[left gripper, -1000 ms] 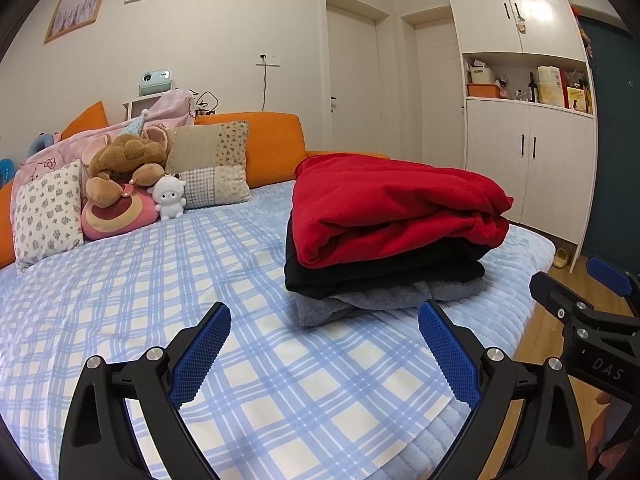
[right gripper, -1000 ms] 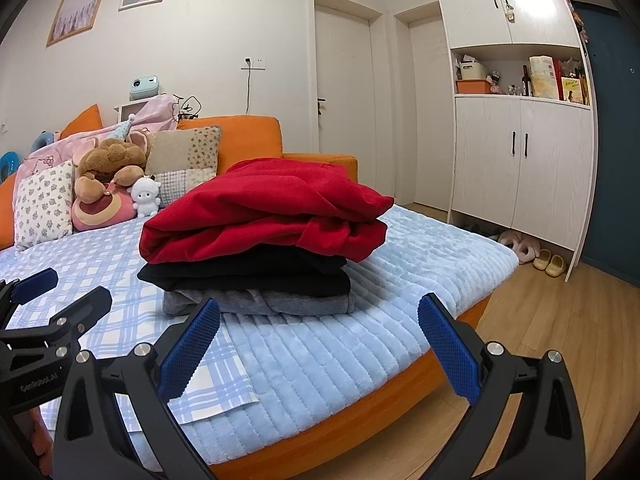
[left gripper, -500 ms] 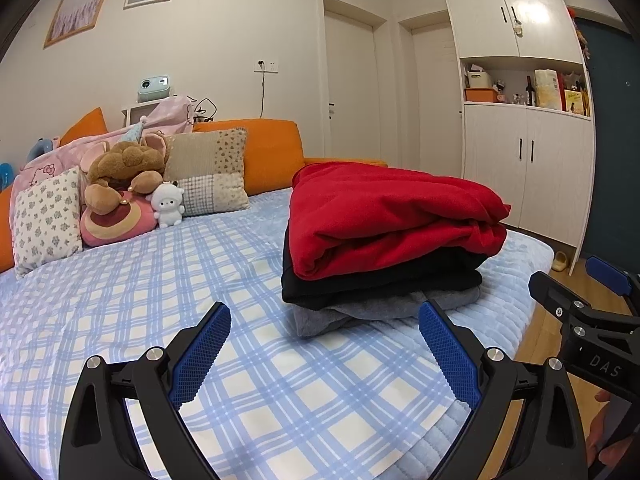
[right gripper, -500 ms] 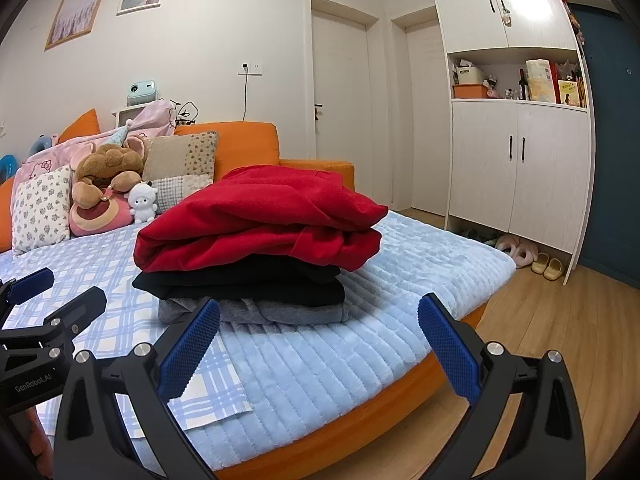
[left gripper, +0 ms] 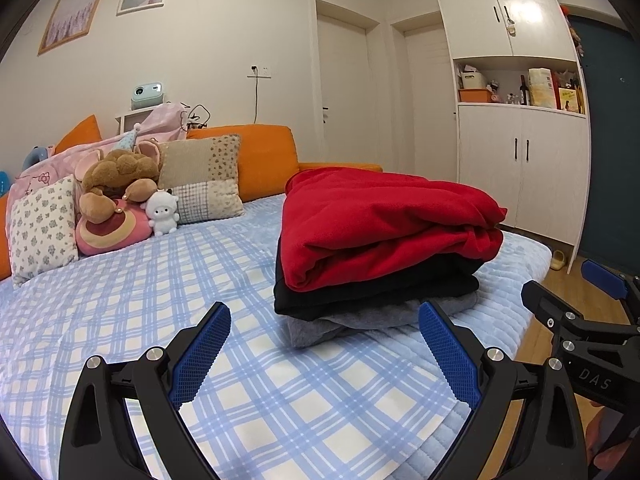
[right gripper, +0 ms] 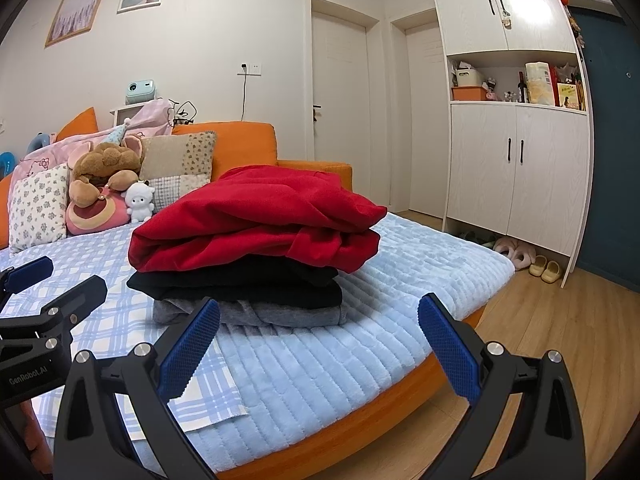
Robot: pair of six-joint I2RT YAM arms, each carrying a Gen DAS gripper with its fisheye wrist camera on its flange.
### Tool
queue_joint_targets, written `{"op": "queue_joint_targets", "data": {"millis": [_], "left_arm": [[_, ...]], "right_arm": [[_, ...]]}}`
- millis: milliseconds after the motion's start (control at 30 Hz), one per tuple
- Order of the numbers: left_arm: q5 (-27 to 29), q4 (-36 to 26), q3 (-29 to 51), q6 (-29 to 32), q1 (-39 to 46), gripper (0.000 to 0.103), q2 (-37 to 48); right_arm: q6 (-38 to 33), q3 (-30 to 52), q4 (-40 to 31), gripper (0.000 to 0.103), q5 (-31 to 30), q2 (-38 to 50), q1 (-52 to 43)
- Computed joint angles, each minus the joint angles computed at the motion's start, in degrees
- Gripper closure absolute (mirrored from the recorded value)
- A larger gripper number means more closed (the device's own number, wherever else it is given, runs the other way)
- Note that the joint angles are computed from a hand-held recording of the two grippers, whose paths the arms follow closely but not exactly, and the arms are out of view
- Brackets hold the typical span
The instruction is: Fold large clothes
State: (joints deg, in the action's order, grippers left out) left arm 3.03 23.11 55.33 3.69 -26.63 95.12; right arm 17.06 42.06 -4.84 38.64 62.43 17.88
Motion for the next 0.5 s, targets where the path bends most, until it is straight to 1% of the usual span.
{"op": "queue_joint_targets", "data": {"millis": [500], "left_arm": [[-1.1, 0.3, 0.3, 0.8, -1.0, 0.005, 0.5]], "right_arm": [[0.1, -1.2, 0.8, 0.005, -0.2, -0.5, -0.3]]}}
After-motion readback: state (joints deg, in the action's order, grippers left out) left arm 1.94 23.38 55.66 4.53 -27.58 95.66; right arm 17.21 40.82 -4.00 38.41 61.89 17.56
